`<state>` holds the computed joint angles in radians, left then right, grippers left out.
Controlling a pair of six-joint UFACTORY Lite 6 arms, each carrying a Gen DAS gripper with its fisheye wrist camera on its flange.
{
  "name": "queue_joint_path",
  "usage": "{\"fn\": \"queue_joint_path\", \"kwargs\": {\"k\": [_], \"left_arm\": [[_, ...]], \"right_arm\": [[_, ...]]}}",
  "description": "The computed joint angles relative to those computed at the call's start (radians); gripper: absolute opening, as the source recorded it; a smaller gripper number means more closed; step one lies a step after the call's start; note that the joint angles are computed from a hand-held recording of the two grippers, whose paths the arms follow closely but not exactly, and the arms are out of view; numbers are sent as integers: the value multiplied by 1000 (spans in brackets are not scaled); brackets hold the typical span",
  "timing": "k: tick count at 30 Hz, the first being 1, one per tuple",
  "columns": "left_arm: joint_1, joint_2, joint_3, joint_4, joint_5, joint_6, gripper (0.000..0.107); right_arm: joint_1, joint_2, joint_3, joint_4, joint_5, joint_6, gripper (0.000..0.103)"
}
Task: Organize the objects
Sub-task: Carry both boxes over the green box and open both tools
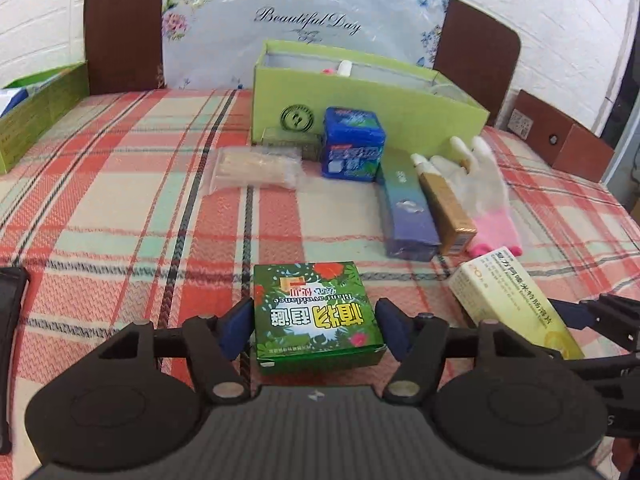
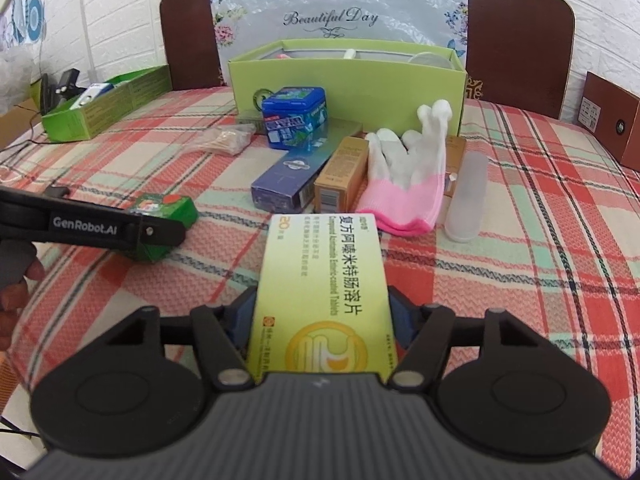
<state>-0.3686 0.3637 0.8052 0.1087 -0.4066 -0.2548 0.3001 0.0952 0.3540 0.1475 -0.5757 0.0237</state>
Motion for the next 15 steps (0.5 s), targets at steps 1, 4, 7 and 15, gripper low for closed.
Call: {"fn": "queue_joint_path", "kwargs": {"k": [1, 4, 7, 15], "left_arm": [[-3, -22, -5, 18, 2, -9, 68], [-3, -81, 8, 106, 12, -84, 68], [-15, -115, 57, 124, 27, -94, 68], [-29, -16, 372, 100, 94, -76, 68]], "right_arm": [[2, -33, -14, -9, 10, 5, 65], [1, -150, -46, -38, 52, 14, 65], [-33, -234, -23, -102, 105, 43, 65], [-176, -162, 252, -421, 167, 268, 65]]}}
